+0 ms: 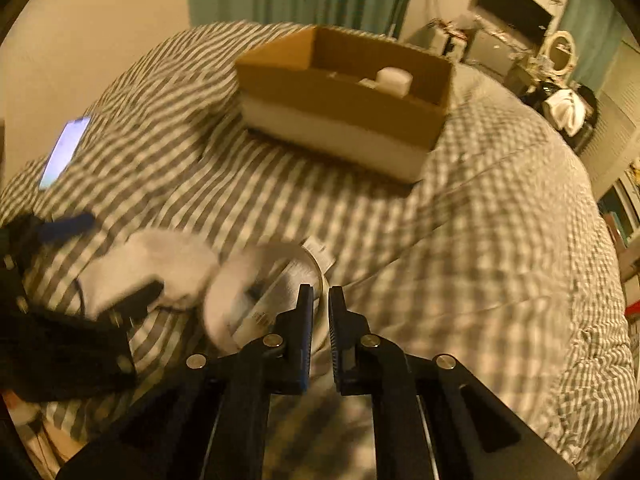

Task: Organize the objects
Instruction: 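Grasp the white sock with left tool while right tool grasps the tape roll, then carry sock and tape roll into the box and release both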

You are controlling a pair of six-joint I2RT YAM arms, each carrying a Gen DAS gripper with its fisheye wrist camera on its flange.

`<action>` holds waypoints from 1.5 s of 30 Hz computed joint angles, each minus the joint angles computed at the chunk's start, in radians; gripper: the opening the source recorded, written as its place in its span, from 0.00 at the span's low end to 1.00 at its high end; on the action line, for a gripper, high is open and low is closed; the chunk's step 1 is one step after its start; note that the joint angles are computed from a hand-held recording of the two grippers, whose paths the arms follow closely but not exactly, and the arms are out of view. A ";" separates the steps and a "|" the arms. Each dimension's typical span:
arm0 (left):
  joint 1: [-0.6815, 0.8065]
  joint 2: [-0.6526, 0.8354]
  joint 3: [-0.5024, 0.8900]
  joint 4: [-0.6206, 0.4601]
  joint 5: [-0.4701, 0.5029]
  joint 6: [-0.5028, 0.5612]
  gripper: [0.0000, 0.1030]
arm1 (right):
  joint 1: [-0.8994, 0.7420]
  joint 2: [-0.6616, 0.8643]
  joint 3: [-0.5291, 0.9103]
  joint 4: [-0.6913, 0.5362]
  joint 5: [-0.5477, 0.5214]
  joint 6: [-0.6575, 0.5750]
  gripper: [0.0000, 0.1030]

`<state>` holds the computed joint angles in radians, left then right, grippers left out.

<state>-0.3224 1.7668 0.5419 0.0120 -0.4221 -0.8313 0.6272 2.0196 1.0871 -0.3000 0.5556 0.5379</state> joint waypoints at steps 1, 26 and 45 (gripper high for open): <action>-0.003 0.019 0.005 0.017 0.013 0.005 0.82 | -0.004 -0.006 0.000 -0.001 0.005 -0.002 0.07; 0.199 -0.140 -0.061 0.031 0.001 0.137 0.37 | -0.038 0.250 0.232 -0.031 -0.131 -0.111 0.74; 0.227 -0.141 -0.023 0.029 0.045 0.165 0.37 | -0.034 0.183 0.215 0.006 -0.073 -0.109 0.74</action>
